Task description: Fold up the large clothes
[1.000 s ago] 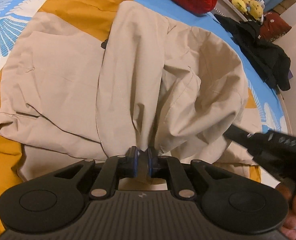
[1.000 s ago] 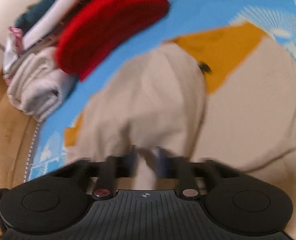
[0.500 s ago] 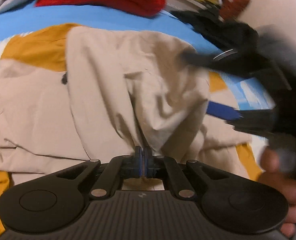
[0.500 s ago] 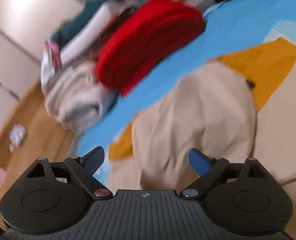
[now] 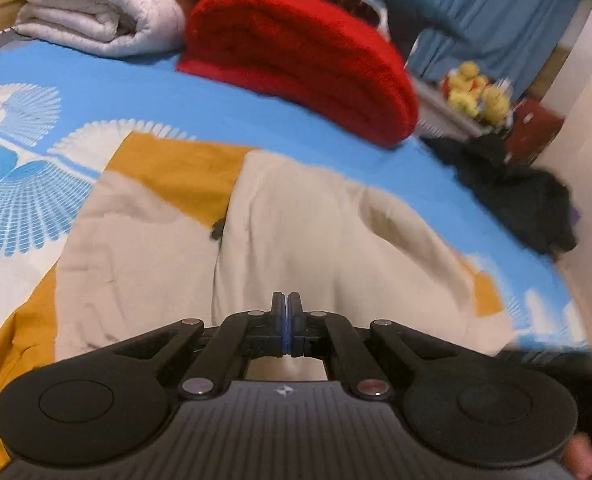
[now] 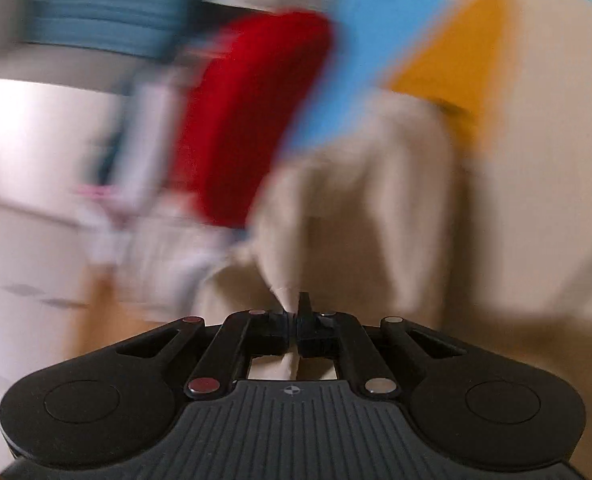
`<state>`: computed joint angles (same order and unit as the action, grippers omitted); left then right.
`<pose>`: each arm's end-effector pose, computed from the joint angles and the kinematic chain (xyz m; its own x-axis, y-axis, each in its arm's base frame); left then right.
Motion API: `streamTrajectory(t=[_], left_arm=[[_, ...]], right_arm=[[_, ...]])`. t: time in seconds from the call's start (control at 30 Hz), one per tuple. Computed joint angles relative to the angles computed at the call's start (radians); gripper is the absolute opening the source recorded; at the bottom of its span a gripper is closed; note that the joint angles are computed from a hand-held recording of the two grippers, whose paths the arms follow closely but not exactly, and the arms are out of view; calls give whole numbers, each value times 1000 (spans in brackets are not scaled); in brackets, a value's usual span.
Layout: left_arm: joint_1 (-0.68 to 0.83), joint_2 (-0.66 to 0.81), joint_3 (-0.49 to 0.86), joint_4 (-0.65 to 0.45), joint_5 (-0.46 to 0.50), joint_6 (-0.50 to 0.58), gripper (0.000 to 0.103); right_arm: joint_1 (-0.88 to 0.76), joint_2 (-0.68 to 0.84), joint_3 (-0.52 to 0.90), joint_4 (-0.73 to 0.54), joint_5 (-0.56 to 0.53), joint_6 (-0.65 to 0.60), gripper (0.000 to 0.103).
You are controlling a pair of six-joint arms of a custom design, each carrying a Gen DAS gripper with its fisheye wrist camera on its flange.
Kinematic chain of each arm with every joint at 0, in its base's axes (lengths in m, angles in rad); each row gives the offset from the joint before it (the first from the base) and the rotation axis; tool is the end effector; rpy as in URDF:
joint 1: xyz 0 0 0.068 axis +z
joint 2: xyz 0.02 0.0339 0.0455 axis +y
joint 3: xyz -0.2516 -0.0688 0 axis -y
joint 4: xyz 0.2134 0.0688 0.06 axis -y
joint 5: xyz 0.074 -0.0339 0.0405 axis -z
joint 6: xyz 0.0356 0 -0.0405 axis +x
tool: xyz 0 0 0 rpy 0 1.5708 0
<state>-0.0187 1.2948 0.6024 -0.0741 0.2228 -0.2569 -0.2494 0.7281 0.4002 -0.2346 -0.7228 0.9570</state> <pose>0.2321 -0.0122 0.1901 -0.7158 -0.2345 -0.6578 -0.0047 0.9435 -0.3313 0.1403 -0.0114 0.2153 -0.5896 0.7828 -0.1988 0.2168 0.3905 0.8947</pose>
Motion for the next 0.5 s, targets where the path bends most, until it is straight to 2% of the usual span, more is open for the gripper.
streamTrajectory(t=[0.03,0.07,0.13,0.17,0.2,0.23,0.27,0.3,0.33,0.4,0.5], left_arm=[[-19,-18,-21,29,-30,3,1],[-30,-32,-28,52,-32,11,1],[-47,-62,-49,91,40,38,3],[-43,-26,-37,104,102,56,5],[-38,13,-19,81,176,85,9],[-52,61,0,50,185,112,11],[-83,109,22,14,116,134,11],[-124,183,61,-52,1,157,11],[-139,257,92,-97,-75,168,6],[-100,291,71,-53,-59,148,4],[-108,274,112,-107,-89,165,4]], right_arm=[[37,61,43,-139,98,-75,4],[71,107,59,-199,168,-114,4],[91,121,41,-209,194,-116,4],[102,116,42,-211,201,-109,4],[125,111,54,-221,223,-113,4],[140,109,67,-233,239,-128,6],[167,124,80,-231,263,-135,6],[173,125,91,-249,272,-154,6],[193,132,105,-269,287,-168,7],[216,137,134,-309,306,-189,7],[243,125,203,-375,364,-190,15]])
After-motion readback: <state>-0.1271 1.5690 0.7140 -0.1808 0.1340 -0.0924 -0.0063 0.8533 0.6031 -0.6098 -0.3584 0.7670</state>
